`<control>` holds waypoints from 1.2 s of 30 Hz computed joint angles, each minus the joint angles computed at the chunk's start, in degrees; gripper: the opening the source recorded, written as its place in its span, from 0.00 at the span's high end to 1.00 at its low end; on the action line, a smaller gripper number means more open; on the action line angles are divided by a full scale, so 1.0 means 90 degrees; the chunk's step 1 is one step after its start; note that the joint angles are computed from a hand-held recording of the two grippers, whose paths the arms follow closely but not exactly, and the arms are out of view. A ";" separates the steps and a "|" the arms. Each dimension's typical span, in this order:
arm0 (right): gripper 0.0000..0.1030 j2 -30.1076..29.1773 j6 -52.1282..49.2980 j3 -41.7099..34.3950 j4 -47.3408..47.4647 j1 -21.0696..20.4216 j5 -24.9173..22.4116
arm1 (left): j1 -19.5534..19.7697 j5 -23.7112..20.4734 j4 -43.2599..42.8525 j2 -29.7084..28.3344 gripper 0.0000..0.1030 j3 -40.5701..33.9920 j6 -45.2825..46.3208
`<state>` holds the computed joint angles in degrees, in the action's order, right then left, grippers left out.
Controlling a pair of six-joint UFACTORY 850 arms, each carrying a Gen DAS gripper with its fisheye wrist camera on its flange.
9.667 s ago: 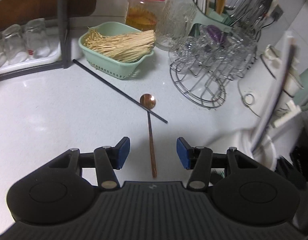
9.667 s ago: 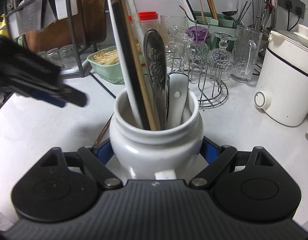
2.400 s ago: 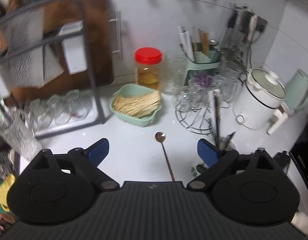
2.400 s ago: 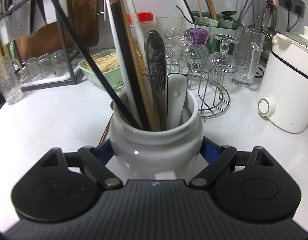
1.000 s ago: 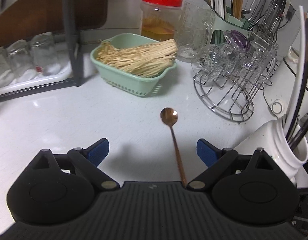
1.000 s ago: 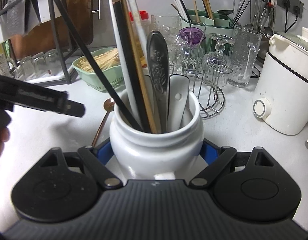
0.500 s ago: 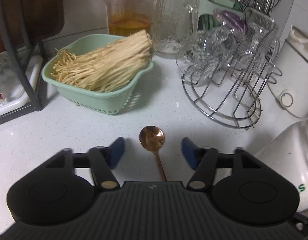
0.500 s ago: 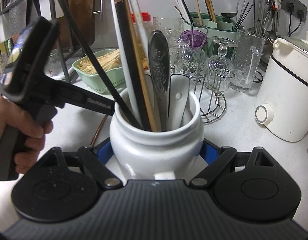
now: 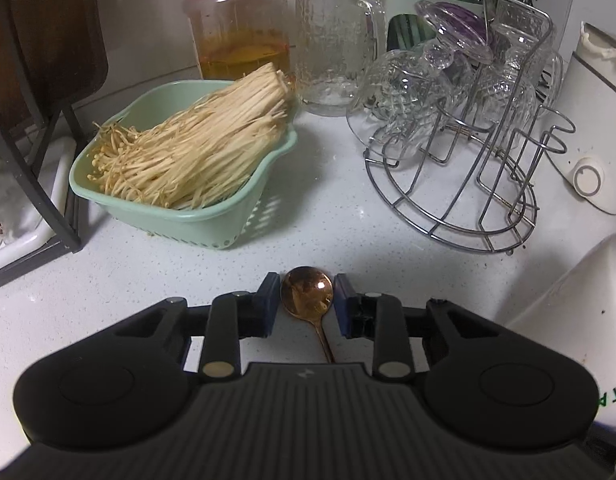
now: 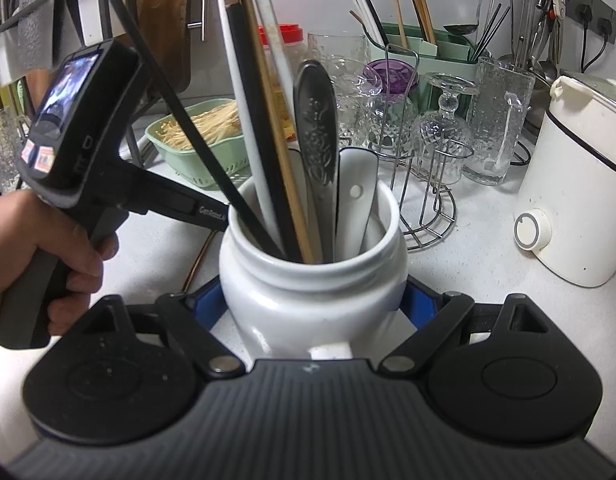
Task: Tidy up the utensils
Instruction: 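Move the open left gripper down to the copper spoon and close, then lift the copper spoon with the left gripper toward the mug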
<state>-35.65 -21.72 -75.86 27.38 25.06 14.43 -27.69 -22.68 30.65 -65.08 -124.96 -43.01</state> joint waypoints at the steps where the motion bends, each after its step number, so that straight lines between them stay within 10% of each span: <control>1: 0.12 -0.0002 -0.0033 -0.0007 0.0023 0.0001 -0.0010 | 0.0016 0.0039 -0.0080 0.0022 0.68 0.0033 0.0044; 21: 0.12 -0.0024 -0.1398 -0.0114 0.1682 0.0118 -0.0035 | -0.0198 0.0948 0.2605 0.2324 0.68 0.3352 -0.3725; 36: 0.12 0.0054 -0.2806 -0.0115 0.3319 0.0267 -0.0169 | -0.0508 0.0915 0.2636 0.3627 0.68 0.4501 -0.3652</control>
